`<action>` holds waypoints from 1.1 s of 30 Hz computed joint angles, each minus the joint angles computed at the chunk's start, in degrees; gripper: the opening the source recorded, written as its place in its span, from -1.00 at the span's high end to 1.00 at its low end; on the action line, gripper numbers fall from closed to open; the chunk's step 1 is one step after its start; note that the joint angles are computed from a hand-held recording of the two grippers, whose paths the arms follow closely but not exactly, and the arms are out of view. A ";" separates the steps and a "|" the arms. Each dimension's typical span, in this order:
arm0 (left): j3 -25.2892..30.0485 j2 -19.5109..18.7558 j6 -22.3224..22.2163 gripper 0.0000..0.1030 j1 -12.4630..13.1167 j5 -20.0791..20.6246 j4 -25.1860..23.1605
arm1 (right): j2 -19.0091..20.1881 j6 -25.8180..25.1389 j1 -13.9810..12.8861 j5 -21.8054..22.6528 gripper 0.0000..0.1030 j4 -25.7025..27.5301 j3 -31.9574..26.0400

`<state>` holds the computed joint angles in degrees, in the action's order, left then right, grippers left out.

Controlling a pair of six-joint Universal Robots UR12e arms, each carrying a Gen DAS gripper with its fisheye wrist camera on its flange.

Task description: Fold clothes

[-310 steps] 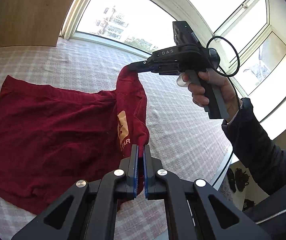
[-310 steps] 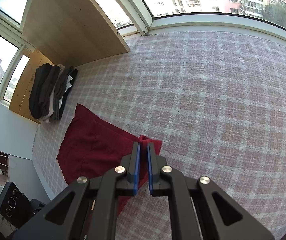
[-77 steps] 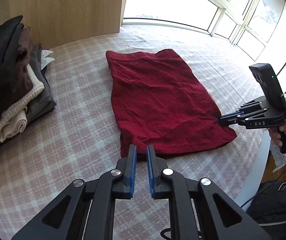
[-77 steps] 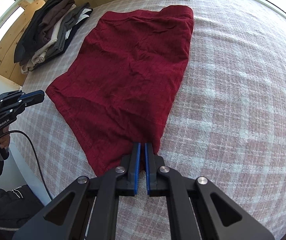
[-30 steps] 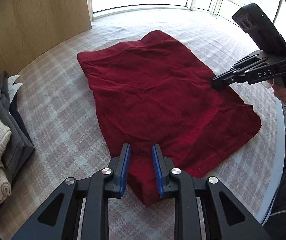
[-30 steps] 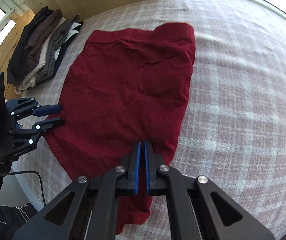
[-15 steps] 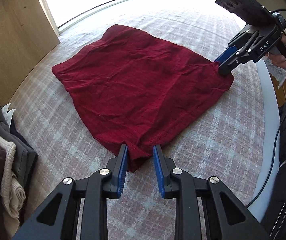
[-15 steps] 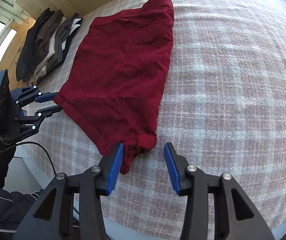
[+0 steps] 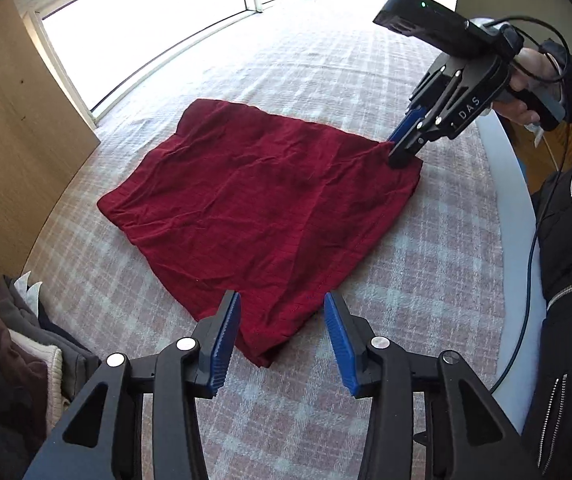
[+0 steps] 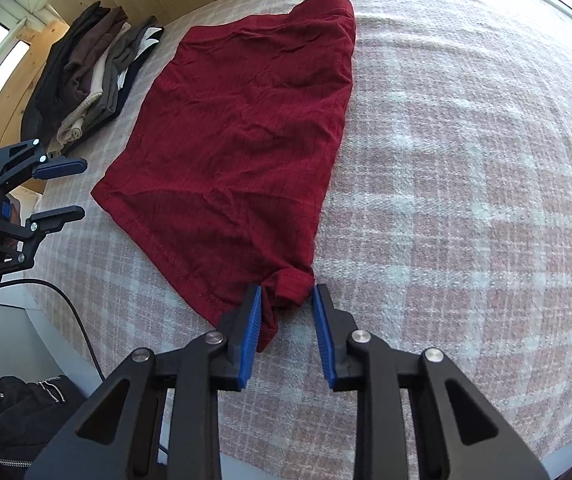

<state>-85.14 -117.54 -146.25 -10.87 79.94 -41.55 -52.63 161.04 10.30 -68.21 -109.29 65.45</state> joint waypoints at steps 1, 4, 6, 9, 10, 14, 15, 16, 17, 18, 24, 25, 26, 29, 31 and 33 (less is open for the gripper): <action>0.97 -0.80 0.98 0.19 -0.33 1.28 -1.85 | 0.10 -0.13 0.12 -0.21 0.50 0.15 -0.18; 1.81 -1.76 2.01 0.15 -0.03 2.24 -4.98 | 0.31 -0.64 0.68 -1.43 0.51 0.12 -0.59; 2.36 -1.85 1.26 0.13 0.44 1.38 -6.78 | 0.48 -0.69 0.90 -1.71 0.52 0.16 -0.84; 2.51 -1.78 2.08 0.11 0.62 0.81 -7.62 | 0.89 -0.16 1.01 -1.73 0.62 0.68 -1.47; 2.51 -1.76 2.38 0.11 0.67 0.62 -7.68 | 0.99 0.08 0.88 -1.44 0.70 1.08 -1.66; 3.41 -2.01 3.96 0.12 0.93 -0.37 -9.50 | 0.99 -0.46 0.71 -1.26 0.75 2.15 -1.91; 3.53 -2.03 4.64 0.14 0.97 -0.55 -9.73 | 0.96 -0.83 0.79 -1.65 0.75 2.24 -1.98; 3.57 -2.01 5.52 0.17 0.99 -0.59 -9.81 | 1.03 -0.84 0.88 -1.74 0.75 2.29 -2.09; 3.60 -1.98 6.34 0.28 0.98 -0.50 -9.76 | 1.11 -0.85 0.96 -1.83 0.75 2.34 -2.20; 3.71 -2.00 6.86 0.42 0.97 -0.15 -9.73 | 1.18 -0.87 1.05 -1.93 0.75 2.40 -2.32; 5.08 -2.31 9.37 0.76 0.72 1.61 -11.21 | 2.11 0.67 -0.06 2.36 0.85 6.66 -4.12; 5.51 -2.38 9.48 0.79 0.68 1.67 -11.98 | 2.29 1.25 -0.26 3.35 0.85 7.25 -4.38; 6.06 -2.48 9.34 0.83 0.69 1.57 -12.93 | 2.36 1.58 -0.43 4.11 0.85 7.60 -4.51; 7.67 -2.72 8.62 0.83 1.01 0.09 -15.74 | 2.41 2.50 -0.91 7.11 0.86 8.53 -5.04; 8.11 -2.59 8.95 0.84 0.89 0.55 -16.26 | 2.43 2.93 -1.18 8.98 0.86 9.34 -5.61; 8.47 -2.45 9.89 0.85 0.81 0.37 -16.59 | 2.55 3.12 -1.24 9.43 0.86 9.92 -6.31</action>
<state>-76.67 -119.99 -136.36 -10.06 80.31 -58.14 -50.08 164.16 9.06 -58.78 -99.37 59.14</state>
